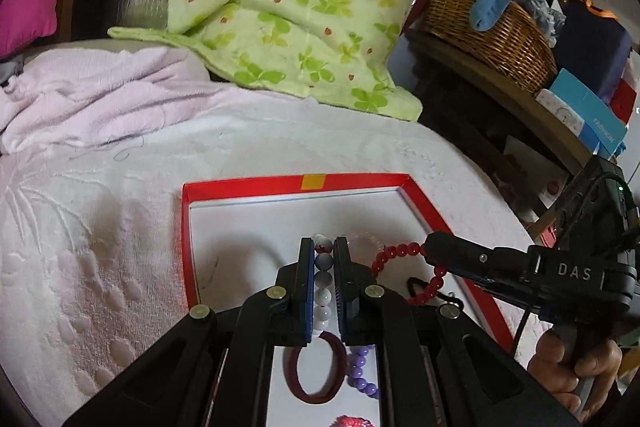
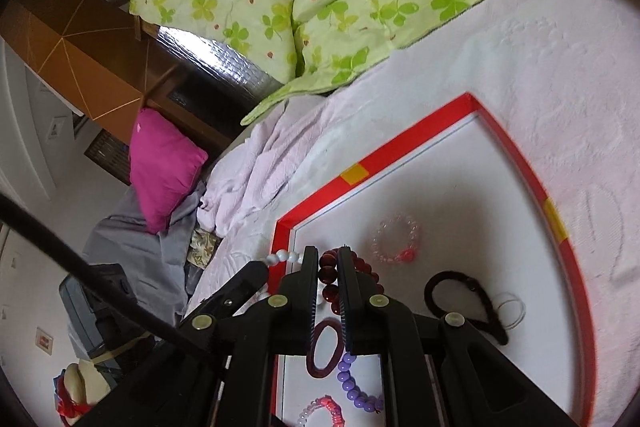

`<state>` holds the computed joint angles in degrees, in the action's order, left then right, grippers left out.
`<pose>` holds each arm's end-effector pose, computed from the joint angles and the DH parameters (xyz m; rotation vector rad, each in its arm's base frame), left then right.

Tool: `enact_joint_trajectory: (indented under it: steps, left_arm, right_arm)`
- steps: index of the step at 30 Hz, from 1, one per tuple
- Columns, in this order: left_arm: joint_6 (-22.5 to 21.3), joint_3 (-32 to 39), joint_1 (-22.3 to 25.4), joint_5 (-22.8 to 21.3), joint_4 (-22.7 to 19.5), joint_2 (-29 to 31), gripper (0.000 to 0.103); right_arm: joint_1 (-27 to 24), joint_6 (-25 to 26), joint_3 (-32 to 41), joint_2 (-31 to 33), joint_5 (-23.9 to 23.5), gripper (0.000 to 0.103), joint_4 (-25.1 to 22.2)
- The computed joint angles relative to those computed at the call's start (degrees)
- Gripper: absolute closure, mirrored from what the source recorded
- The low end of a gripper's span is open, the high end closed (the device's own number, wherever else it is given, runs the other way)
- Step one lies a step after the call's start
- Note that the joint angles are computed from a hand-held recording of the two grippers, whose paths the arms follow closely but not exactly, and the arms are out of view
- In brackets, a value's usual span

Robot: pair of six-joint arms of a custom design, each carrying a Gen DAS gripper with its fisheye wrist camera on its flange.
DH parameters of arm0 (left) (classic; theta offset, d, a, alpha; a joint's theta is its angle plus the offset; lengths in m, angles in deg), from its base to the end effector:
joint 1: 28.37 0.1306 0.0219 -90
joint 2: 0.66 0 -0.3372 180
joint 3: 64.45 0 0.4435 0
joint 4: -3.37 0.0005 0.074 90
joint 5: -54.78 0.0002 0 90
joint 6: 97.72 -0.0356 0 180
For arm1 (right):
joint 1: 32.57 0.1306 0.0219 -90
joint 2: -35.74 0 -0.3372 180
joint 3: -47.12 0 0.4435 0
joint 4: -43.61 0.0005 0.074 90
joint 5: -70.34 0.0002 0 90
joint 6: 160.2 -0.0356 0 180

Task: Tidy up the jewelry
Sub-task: 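Carry both bracelets into the red box and open both grippers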

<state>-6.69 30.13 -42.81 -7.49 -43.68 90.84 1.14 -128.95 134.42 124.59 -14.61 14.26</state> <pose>0.5278 -0.1535 0.4181 0.5122 2.2744 -0.6996 0.4614 0.3035 0.3994 0.5382 2.1662 0.8454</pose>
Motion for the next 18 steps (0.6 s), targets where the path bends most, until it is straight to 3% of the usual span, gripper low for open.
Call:
enact_joint_trajectory:
  steps: [11, 13, 15, 18]
  left_arm:
    - [-2.8, -0.6, -1.2, -7.1, -0.7, -0.5, 0.092]
    - [-3.1, -0.6, -1.4, -7.9, -1.0, -0.6, 0.082]
    - [-2.9, -1.1, -1.5, -9.6, -0.5, -1.3, 0.058]
    - [-2.9, -2.4, -1.6, -12.0, 0.5, -3.1, 0.042]
  right_arm:
    - [0.3, 1.0, 1.1, 0.5, 3.3, 0.089, -5.7]
    - [0.1, 0.7, 0.9, 0.3, 3.7, 0.089, -5.9]
    - [0.1, 1.4, 1.1, 0.3, 4.3, 0.089, -6.7]
    - [0.1, 2.0, 0.9, -0.4, 4.4, 0.089, -7.3]
